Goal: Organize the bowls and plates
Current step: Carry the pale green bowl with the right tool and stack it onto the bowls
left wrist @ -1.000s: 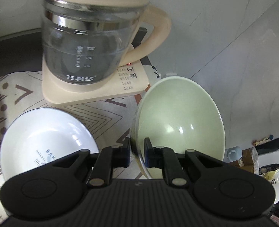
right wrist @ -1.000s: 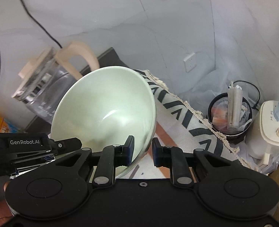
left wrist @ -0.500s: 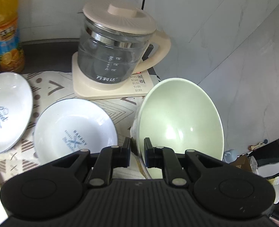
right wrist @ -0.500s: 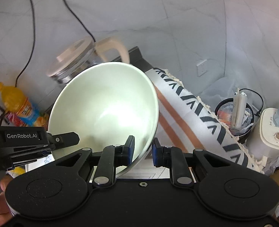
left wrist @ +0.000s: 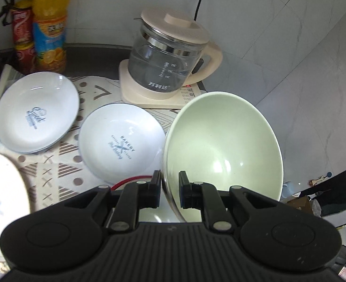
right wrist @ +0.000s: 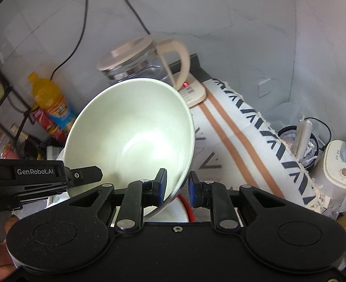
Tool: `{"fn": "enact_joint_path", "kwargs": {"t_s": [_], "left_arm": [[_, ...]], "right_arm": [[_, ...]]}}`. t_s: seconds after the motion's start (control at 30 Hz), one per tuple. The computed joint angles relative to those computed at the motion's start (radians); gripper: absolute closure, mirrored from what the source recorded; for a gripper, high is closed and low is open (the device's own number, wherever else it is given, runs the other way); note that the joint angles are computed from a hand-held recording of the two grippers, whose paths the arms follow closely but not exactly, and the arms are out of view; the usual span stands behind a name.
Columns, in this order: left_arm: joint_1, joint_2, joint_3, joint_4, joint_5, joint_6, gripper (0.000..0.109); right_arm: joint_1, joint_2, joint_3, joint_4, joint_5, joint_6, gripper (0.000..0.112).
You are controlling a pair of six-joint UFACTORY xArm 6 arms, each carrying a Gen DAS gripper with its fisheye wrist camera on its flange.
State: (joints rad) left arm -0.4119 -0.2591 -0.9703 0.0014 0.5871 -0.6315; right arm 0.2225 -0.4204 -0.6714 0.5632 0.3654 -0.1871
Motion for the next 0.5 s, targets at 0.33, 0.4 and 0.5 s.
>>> {"fn": "enact_joint_path", "kwargs": {"t_s": [0.33,0.4,0.5], "left_arm": [[-0.006,-0.171,0.152,0.030,0.055,-0.082,0.096],[-0.009,-0.187,0.167,0.032,0.077,-0.096,0.096],[-0.014,-0.200,0.187,0.041,0.094,-0.099,0.095]], "right_arm": [[0.039,-0.090,0.061,-0.042,0.070,-0.019,0.093],[0.042,-0.092,0.064,-0.059,0.093,0.010,0.093],[0.046,-0.089,0.072,-0.041,0.098,0.018,0.093]]}}
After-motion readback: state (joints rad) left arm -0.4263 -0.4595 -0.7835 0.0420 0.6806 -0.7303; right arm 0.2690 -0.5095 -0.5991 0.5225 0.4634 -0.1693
